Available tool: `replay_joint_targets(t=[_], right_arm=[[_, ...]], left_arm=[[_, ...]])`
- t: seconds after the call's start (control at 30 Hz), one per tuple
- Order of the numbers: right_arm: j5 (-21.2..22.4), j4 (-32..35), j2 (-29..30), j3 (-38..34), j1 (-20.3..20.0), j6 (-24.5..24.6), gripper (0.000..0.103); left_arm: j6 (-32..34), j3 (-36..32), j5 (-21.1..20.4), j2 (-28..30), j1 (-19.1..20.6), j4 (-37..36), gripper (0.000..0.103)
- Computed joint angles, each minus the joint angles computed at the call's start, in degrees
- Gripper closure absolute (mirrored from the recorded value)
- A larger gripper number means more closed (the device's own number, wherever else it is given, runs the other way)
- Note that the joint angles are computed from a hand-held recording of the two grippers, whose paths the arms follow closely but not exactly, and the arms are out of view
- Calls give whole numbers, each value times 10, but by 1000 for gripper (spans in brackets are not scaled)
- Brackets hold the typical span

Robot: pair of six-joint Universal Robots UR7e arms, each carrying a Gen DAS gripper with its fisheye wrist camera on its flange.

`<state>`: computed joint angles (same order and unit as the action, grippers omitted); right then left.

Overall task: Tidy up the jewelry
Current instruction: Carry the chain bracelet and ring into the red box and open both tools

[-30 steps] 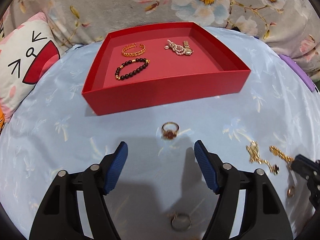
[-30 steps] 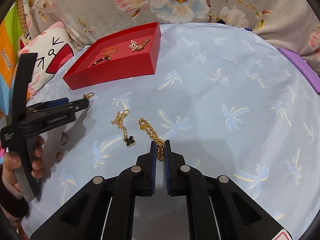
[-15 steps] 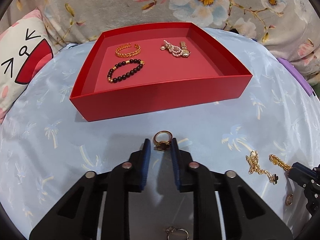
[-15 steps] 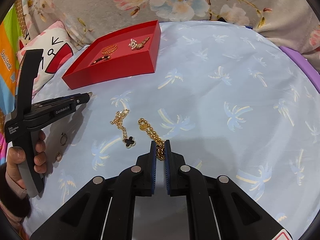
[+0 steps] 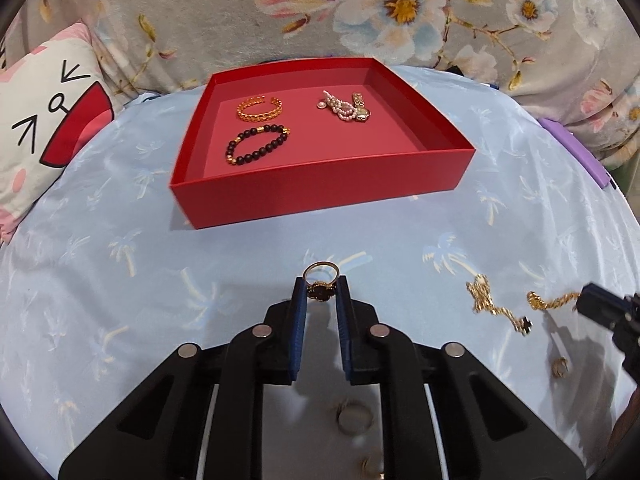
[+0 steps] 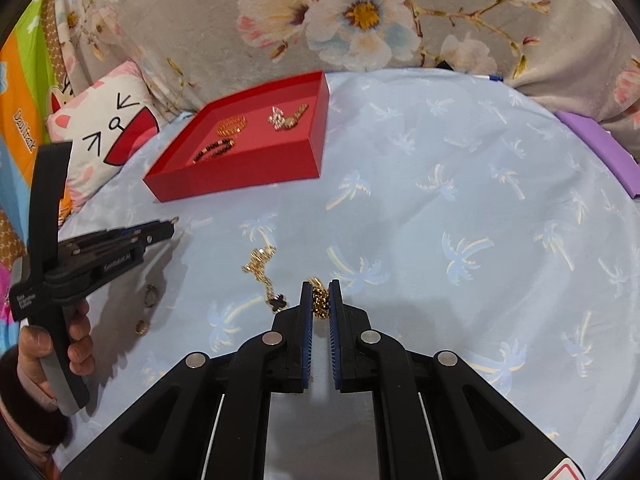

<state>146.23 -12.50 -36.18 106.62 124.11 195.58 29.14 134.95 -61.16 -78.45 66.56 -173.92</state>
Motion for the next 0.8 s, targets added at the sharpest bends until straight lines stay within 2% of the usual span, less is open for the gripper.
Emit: replay_joint_targets(t=[0.17,0.43,0.63,0.8], right_arm=[[18,-6,-14,-5,33,-14,96],[5,43,-33,-45,55,-26,96],[-13,84,-41,-102,40,-58,96],[-20,107,-30,-167,16,-99,96]], left_arm=[[-5,13,6,-60,-2,42,89],[-6,0,13,-119,-10,84,89],[-22,-50,0,-105,-15,120,89],[-17,-89,-1,-61,-26,96,89]])
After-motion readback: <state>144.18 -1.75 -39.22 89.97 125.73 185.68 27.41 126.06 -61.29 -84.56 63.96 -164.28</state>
